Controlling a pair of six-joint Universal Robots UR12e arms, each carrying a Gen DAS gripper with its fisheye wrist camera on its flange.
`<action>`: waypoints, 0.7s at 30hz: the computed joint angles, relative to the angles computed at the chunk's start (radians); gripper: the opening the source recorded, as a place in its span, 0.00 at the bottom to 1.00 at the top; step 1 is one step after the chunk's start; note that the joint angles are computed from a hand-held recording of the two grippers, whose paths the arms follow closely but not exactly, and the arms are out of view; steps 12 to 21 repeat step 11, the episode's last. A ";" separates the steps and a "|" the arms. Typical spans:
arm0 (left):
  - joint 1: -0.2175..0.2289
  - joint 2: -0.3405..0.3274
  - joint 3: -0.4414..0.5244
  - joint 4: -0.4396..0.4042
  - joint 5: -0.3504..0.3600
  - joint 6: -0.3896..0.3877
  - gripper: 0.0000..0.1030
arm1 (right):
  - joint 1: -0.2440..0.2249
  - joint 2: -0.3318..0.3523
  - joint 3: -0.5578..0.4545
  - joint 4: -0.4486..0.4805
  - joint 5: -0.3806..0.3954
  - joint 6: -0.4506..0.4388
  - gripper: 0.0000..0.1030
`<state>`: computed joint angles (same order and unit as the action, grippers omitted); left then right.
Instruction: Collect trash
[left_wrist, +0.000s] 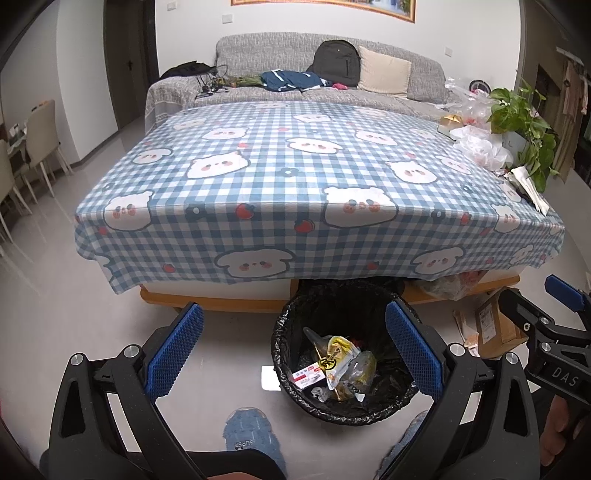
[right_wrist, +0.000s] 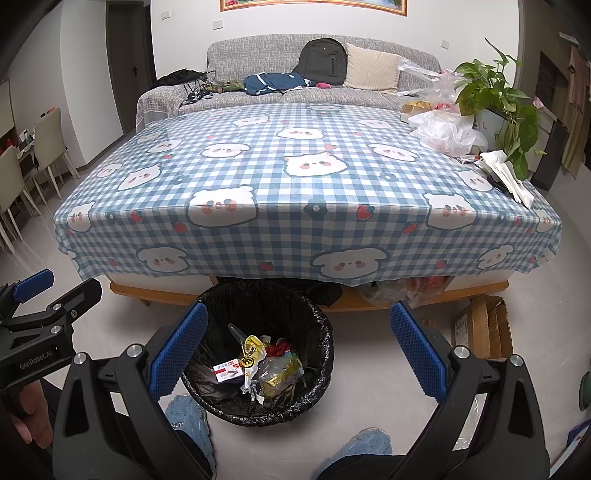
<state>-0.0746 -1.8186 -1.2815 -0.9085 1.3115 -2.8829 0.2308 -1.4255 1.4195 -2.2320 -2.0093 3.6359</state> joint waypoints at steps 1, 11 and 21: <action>0.000 0.000 0.000 0.000 -0.001 0.002 0.94 | 0.001 0.000 -0.001 0.001 0.000 0.000 0.92; -0.003 0.000 0.000 -0.010 -0.006 0.010 0.93 | 0.000 0.000 0.000 0.000 0.000 -0.001 0.92; -0.003 0.000 0.000 -0.010 -0.006 0.010 0.93 | 0.000 0.000 0.000 0.000 0.000 -0.001 0.92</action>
